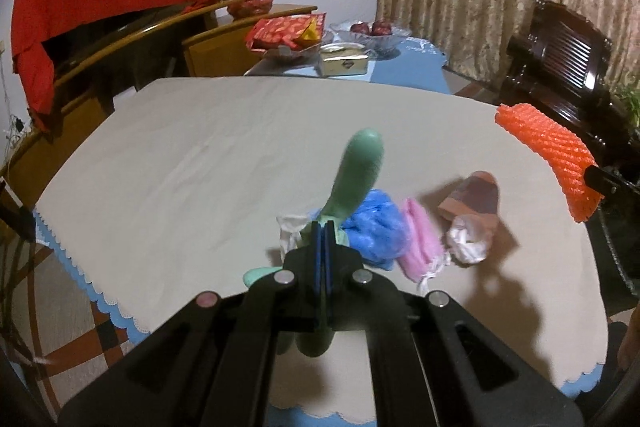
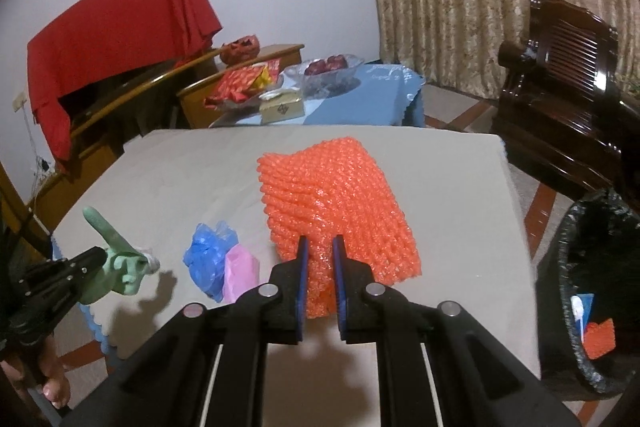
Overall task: Collect trash
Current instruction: 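Lift the foam net and green glove off the table with both grippers, then carry the foam net and glove over the bin and open both grippers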
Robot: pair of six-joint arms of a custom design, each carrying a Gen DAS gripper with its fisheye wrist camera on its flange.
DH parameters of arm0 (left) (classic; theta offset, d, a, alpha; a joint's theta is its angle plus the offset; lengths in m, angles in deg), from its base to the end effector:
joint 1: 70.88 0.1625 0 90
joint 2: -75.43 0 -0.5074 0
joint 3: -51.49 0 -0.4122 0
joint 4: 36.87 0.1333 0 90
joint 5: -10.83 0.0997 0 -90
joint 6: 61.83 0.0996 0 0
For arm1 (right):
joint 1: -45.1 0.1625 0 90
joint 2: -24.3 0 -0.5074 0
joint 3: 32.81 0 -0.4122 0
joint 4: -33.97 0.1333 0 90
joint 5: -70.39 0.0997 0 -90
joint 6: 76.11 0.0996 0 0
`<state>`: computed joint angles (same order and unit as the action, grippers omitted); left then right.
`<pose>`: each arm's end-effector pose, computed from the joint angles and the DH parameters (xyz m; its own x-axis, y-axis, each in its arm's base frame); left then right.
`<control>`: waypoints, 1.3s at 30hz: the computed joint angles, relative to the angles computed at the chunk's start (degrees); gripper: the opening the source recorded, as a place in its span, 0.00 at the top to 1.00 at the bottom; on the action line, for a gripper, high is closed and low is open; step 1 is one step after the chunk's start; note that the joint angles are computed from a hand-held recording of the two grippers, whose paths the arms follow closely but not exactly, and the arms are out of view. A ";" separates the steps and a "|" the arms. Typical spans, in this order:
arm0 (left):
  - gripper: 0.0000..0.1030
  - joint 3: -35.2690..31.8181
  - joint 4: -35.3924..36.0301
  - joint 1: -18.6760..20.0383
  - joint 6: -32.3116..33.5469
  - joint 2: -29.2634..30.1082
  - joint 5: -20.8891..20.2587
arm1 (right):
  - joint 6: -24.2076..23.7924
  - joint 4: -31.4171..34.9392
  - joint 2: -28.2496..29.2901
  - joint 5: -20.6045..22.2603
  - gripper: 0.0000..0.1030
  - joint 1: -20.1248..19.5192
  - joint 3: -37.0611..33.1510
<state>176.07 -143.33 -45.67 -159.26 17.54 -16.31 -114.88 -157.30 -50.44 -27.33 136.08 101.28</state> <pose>-0.3232 -0.3974 0.1080 -0.6288 -0.3612 -0.6885 0.3461 0.6629 -0.6639 0.1282 -0.4817 0.2906 -0.7657 -0.4091 0.4963 -0.6313 0.6256 -0.4583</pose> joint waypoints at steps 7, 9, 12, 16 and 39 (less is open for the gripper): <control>0.99 -2.93 -1.97 -1.42 3.25 3.12 0.29 | -0.68 1.80 -4.21 1.08 0.89 -1.60 0.17; 0.99 -3.74 -2.29 -1.80 3.82 3.92 0.27 | -0.83 2.22 -4.99 1.27 0.89 -1.97 0.22; 0.99 -5.32 -3.02 -2.44 4.93 5.40 0.35 | -0.85 3.32 -6.68 1.86 0.89 -2.90 0.45; 0.99 -7.02 -4.16 -3.01 6.23 6.92 0.32 | -1.12 4.32 -8.46 2.63 0.89 -3.77 0.47; 0.99 -16.18 -13.57 -5.09 16.20 15.49 0.68 | -3.61 8.77 -15.59 6.39 0.89 -9.54 -1.00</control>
